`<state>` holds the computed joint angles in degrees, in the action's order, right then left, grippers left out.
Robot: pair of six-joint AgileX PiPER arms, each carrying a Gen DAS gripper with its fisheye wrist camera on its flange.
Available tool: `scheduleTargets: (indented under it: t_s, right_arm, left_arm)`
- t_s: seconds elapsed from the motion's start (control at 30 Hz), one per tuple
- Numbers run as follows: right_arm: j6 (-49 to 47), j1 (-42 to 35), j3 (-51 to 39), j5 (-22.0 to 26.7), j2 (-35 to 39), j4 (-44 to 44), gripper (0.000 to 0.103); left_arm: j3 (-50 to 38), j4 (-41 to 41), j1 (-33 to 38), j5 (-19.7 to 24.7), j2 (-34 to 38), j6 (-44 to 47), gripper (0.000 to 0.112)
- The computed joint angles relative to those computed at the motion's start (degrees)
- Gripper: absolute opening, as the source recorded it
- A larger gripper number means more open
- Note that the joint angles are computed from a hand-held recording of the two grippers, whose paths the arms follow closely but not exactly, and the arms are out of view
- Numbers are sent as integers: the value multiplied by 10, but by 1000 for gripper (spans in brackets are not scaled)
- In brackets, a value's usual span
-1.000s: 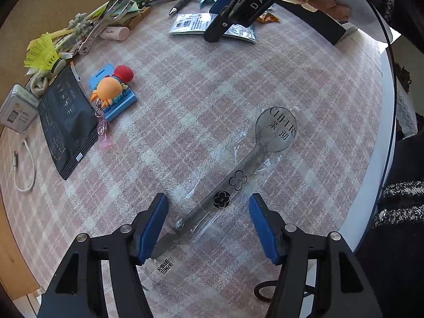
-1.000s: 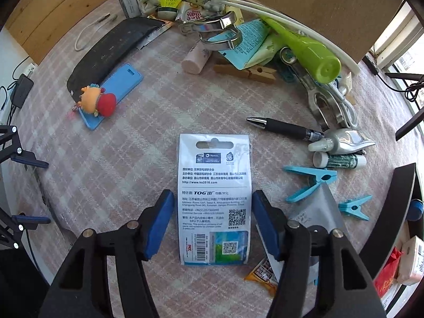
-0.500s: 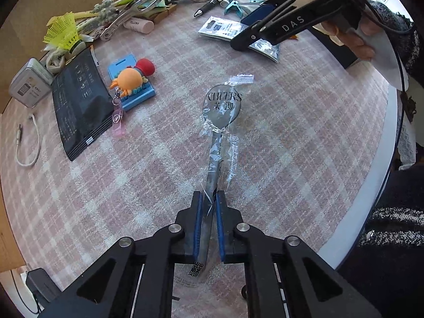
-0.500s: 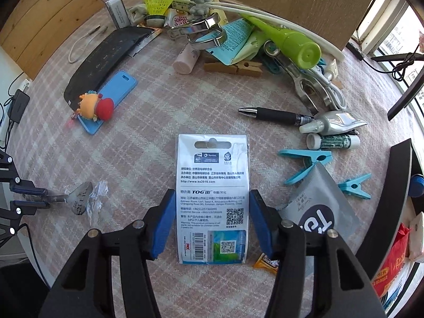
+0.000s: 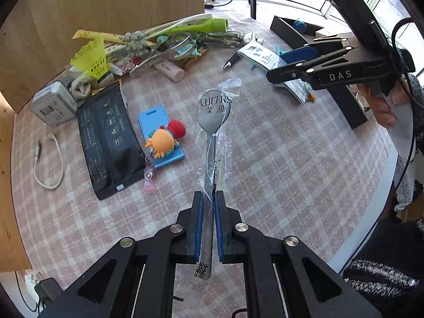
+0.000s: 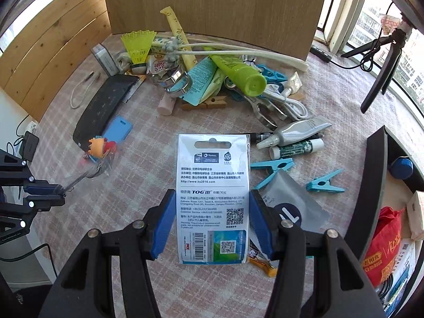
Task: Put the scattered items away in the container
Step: 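Carry the spoon and card package into the tray and open both grippers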
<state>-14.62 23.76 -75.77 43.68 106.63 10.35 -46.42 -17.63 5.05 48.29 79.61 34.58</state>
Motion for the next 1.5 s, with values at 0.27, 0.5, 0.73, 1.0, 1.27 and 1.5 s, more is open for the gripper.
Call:
scheduleTargets:
  t_s: [0.27, 0.5, 0.73, 1.0, 1.27, 1.5]
  right_arm:
    - [12, -82, -13, 18, -43, 3, 53]
    - [26, -191, 9, 11, -78, -5, 53]
    - [17, -312, 46, -5, -110, -14, 53]
    - [-10, -422, 76, -29, -120, 3, 53]
    - [-15, -456, 83, -42, -124, 4, 54]
    - [-30, -463, 82, -43, -130, 27, 55]
  left_arm:
    - [-144, -24, -58, -18, 106, -22, 8]
    - [-295, -23, -175, -15, 204, -118, 8]
    - [-494, -34, -262, 37, 343, -206, 8]
    - [-697, 4, -349, 107, 464, -288, 8]
    - [-819, 44, -402, 123, 525, -358, 45]
    - [-807, 39, -403, 101, 518, -361, 73]
